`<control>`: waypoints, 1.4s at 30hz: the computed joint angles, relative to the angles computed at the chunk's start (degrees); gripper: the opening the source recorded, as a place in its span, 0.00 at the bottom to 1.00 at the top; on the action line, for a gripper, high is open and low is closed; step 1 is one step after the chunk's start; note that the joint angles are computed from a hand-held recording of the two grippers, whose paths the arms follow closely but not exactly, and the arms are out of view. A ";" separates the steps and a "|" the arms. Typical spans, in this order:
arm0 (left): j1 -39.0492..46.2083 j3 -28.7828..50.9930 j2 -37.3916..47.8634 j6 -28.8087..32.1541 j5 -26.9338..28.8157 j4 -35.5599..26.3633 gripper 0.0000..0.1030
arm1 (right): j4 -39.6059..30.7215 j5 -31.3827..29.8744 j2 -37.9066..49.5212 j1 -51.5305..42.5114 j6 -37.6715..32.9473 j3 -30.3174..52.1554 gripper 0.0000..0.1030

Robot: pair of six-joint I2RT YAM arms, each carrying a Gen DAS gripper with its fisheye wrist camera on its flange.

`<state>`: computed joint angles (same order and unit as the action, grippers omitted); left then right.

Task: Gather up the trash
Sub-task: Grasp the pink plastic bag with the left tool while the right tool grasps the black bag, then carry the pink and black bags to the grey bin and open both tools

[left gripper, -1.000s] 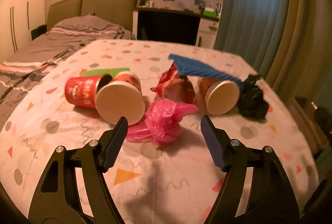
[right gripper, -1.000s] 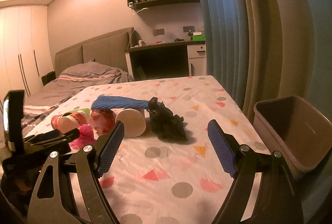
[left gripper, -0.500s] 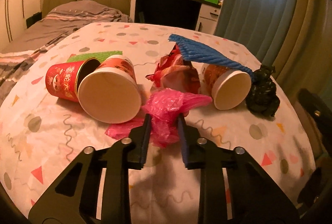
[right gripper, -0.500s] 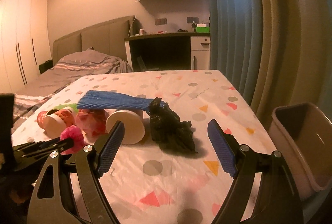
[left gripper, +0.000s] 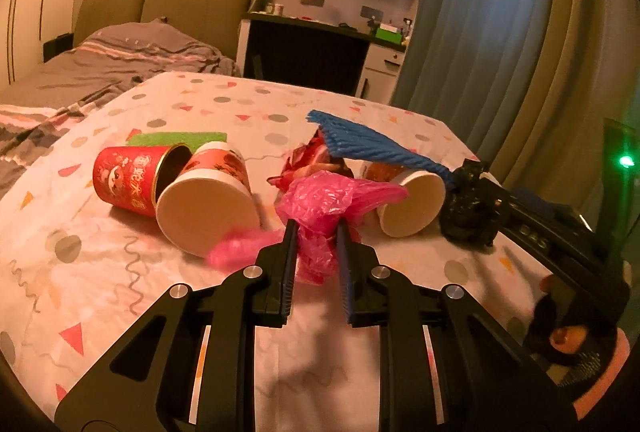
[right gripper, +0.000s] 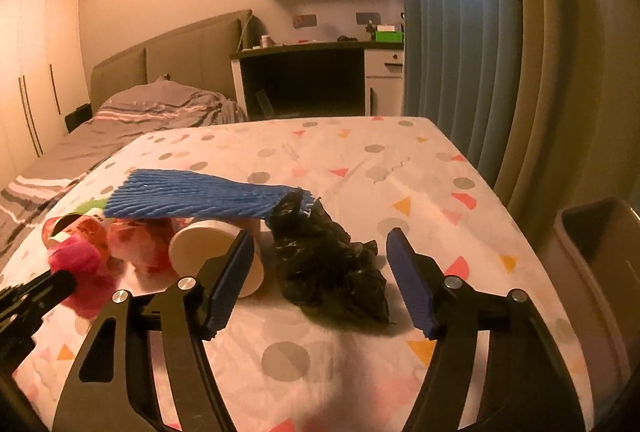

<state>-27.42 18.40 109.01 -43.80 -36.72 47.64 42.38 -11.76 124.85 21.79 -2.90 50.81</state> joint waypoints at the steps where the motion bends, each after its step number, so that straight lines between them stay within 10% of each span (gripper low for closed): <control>1: 0.14 -0.11 0.09 0.08 0.38 0.32 0.18 | -0.74 0.13 0.47 0.04 -0.05 0.78 0.62; 17: 1.16 0.35 1.88 1.27 2.69 1.84 0.18 | -8.60 -2.54 1.76 -1.12 -0.14 5.11 0.16; 29: -2.12 0.28 -0.39 1.25 -0.86 -0.32 0.18 | -0.75 -12.16 -11.85 -7.81 -1.10 -12.04 0.15; 42: -17.78 5.21 -8.40 -6.50 -11.29 -17.86 0.18 | 3.54 -23.09 -22.97 -18.94 -4.48 -26.02 0.15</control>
<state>-45.20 23.61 100.61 -50.30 -48.01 29.78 45.92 -34.85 101.88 2.86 -7.38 24.80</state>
